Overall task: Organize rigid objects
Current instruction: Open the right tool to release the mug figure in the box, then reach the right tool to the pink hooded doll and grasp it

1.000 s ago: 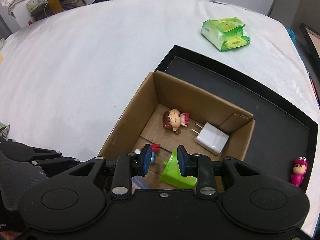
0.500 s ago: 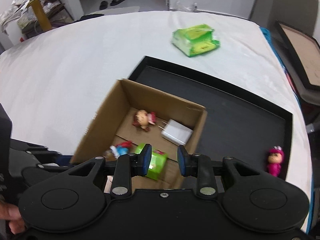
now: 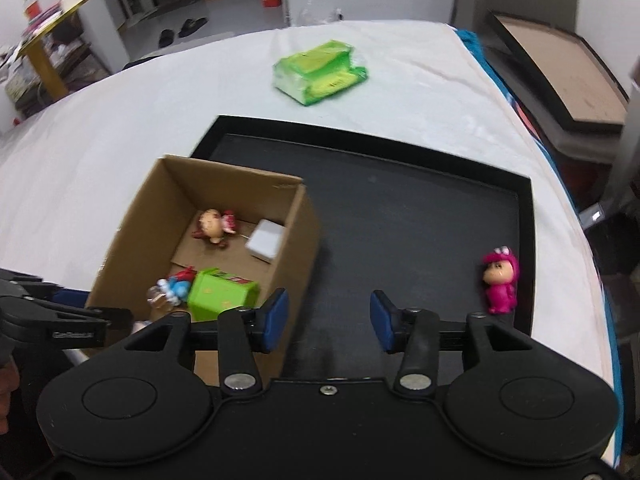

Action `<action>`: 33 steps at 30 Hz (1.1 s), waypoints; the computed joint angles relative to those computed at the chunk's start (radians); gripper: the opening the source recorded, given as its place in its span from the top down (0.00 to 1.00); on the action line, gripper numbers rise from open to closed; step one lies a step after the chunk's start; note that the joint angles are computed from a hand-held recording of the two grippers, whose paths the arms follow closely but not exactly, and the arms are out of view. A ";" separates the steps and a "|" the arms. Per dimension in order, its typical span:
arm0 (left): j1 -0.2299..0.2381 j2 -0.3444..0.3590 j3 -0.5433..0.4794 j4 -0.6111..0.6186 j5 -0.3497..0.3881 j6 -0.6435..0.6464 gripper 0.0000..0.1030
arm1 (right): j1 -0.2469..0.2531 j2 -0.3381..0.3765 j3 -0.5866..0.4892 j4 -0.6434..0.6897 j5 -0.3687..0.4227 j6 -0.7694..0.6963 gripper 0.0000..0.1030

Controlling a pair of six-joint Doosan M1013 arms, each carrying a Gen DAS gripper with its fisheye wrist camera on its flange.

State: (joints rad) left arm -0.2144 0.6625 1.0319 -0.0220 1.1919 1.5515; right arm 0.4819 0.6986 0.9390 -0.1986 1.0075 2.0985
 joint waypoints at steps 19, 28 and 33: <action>-0.036 0.052 -0.085 0.110 0.052 -0.029 0.50 | -0.028 0.025 0.041 -0.140 0.029 0.162 0.40; -0.058 0.079 -0.130 0.170 0.074 -0.045 0.50 | -0.056 0.030 0.056 -0.169 0.008 0.205 0.40; -0.067 0.094 -0.153 0.204 0.102 -0.059 0.50 | -0.074 0.031 0.065 -0.174 -0.002 0.194 0.40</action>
State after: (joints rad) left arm -0.2817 0.7564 0.8791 0.1822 1.2937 1.4922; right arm 0.4074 0.7300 1.0040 -0.3727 1.0054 2.2929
